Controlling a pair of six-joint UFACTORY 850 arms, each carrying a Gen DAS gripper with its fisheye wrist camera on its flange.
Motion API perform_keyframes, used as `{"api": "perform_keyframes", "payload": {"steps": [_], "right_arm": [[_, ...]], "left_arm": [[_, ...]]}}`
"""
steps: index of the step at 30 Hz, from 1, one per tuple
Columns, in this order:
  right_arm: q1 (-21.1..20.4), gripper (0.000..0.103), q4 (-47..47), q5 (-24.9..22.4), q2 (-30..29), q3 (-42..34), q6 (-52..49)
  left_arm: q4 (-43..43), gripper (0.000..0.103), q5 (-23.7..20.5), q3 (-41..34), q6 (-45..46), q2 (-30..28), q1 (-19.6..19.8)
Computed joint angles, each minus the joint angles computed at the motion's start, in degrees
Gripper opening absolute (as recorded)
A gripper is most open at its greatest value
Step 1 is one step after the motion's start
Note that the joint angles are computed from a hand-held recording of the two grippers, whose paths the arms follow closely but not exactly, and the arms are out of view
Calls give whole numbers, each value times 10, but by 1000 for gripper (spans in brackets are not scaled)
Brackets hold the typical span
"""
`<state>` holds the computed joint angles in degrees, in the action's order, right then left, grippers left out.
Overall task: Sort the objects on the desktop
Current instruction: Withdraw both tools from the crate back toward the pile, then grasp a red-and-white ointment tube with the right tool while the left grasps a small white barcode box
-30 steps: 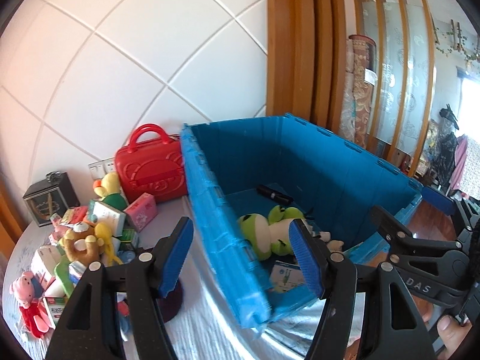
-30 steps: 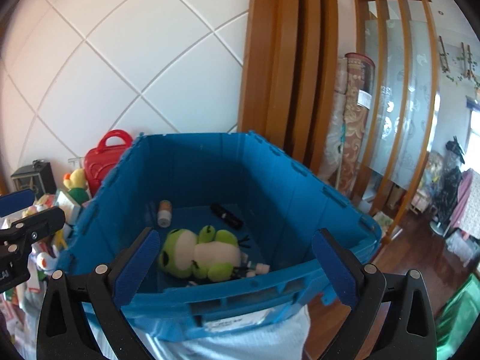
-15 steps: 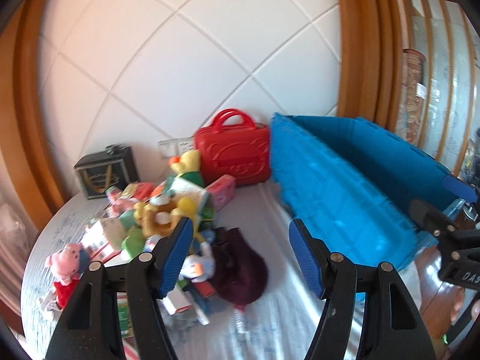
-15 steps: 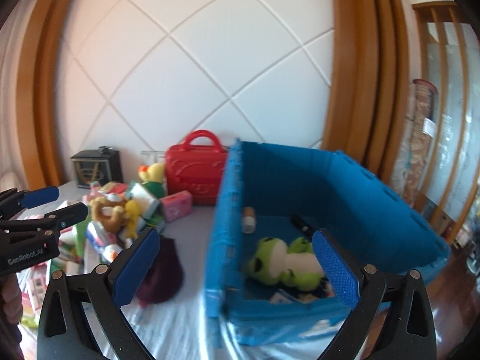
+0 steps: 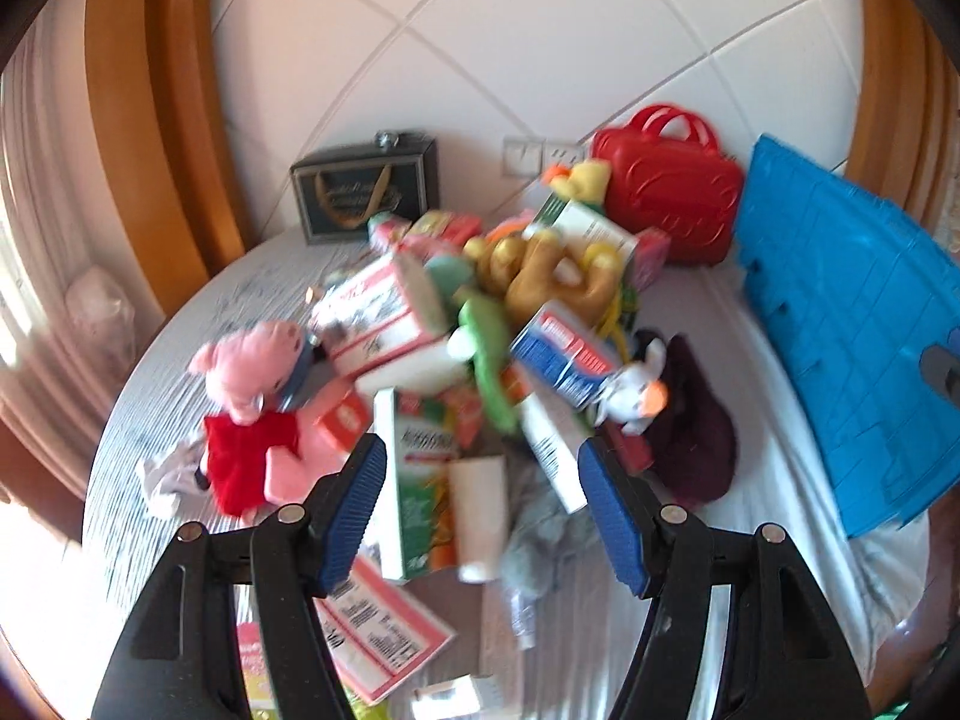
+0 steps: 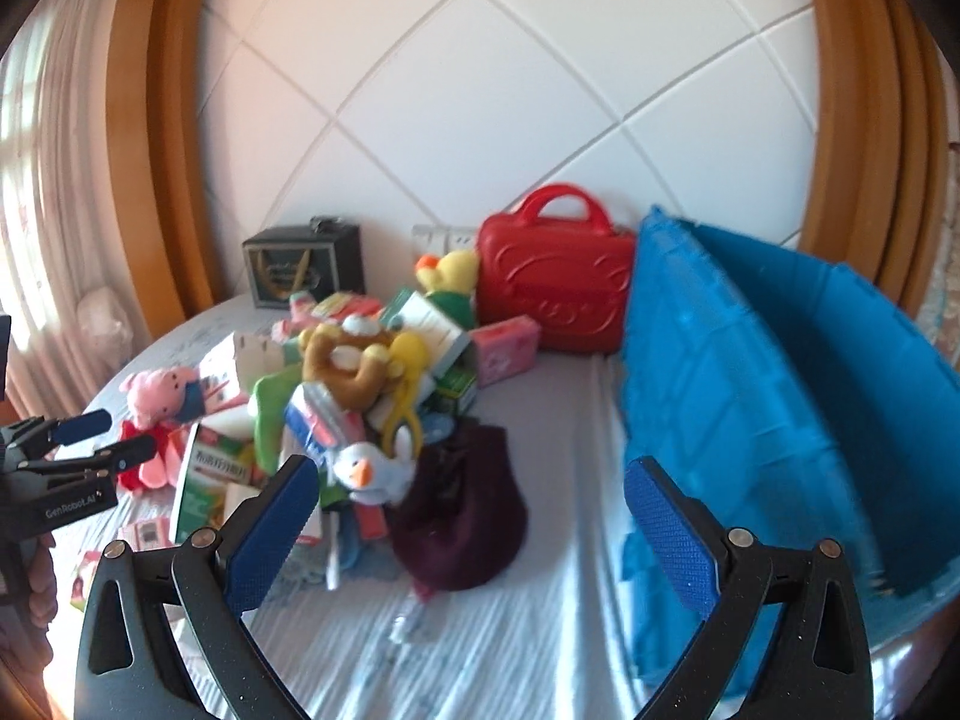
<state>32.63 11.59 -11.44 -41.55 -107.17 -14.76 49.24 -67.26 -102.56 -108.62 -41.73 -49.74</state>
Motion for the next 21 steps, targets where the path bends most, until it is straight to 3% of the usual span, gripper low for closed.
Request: {"api": "perform_keyframes", "payload": {"steps": [10, 16, 21], "right_arm": [[22, 103, -33, -148, -126, -139, 29], [26, 103, -27, -228, -181, -190, 26], [33, 103, -32, -255, -198, -192, 24]], "left_arm": [[-88, 66, 95, 128, -39, 36, 4], [-127, 66, 141, 142, -18, 23, -3], [-154, 66, 169, 142, 20, 11, -13]]}}
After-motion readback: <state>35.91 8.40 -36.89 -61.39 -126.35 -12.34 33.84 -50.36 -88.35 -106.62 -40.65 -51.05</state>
